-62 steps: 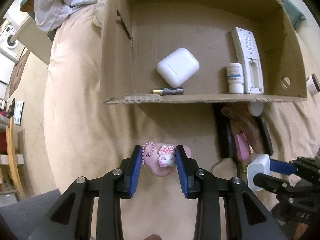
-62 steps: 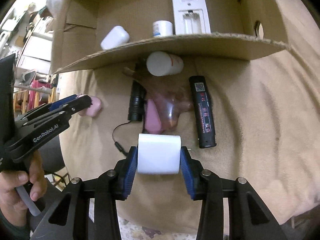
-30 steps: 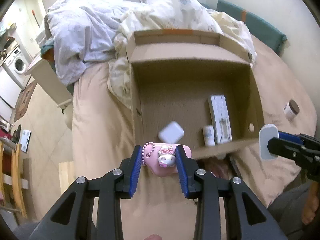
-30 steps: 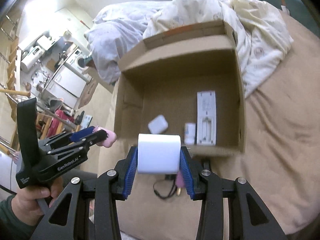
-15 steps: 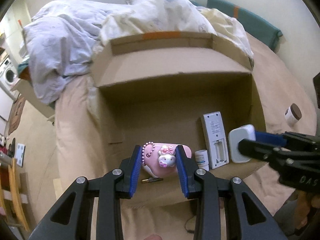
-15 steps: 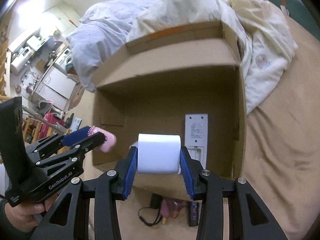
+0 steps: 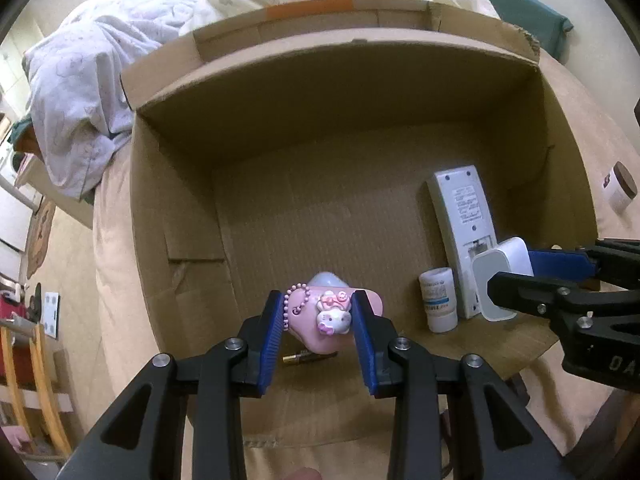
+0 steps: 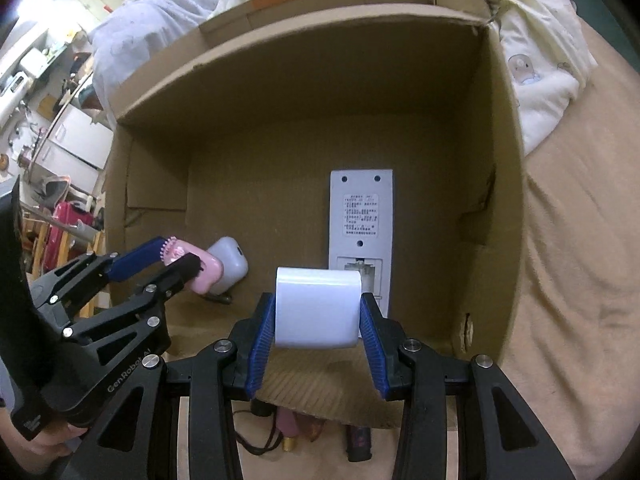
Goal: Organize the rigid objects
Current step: 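Lower keychain and charger into the box and open both grippers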
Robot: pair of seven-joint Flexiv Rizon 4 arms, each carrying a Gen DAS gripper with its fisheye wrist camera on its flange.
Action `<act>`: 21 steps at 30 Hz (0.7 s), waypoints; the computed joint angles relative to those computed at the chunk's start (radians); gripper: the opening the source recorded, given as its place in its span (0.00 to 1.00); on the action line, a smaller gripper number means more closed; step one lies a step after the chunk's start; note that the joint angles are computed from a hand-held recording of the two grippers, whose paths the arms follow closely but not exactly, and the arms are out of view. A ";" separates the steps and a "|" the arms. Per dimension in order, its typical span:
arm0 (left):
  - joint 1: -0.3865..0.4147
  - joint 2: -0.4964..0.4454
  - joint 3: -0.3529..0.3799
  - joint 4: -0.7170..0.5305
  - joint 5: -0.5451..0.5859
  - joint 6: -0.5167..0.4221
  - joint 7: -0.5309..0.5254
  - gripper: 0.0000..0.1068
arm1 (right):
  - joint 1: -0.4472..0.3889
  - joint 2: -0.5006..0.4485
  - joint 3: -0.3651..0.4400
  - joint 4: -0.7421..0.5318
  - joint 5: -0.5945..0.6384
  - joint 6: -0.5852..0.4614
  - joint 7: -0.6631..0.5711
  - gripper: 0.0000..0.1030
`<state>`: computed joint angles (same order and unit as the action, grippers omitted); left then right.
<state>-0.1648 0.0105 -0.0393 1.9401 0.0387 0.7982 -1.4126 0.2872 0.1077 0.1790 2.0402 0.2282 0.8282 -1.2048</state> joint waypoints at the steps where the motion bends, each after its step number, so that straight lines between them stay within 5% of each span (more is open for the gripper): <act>1: 0.002 -0.001 0.001 0.000 -0.002 -0.004 -0.005 0.29 | 0.000 -0.003 0.000 0.000 -0.005 -0.004 0.002 0.43; 21: -0.007 -0.007 -0.007 -0.006 0.089 -0.010 -0.069 0.29 | 0.001 -0.028 0.007 0.000 -0.038 -0.030 0.033 0.43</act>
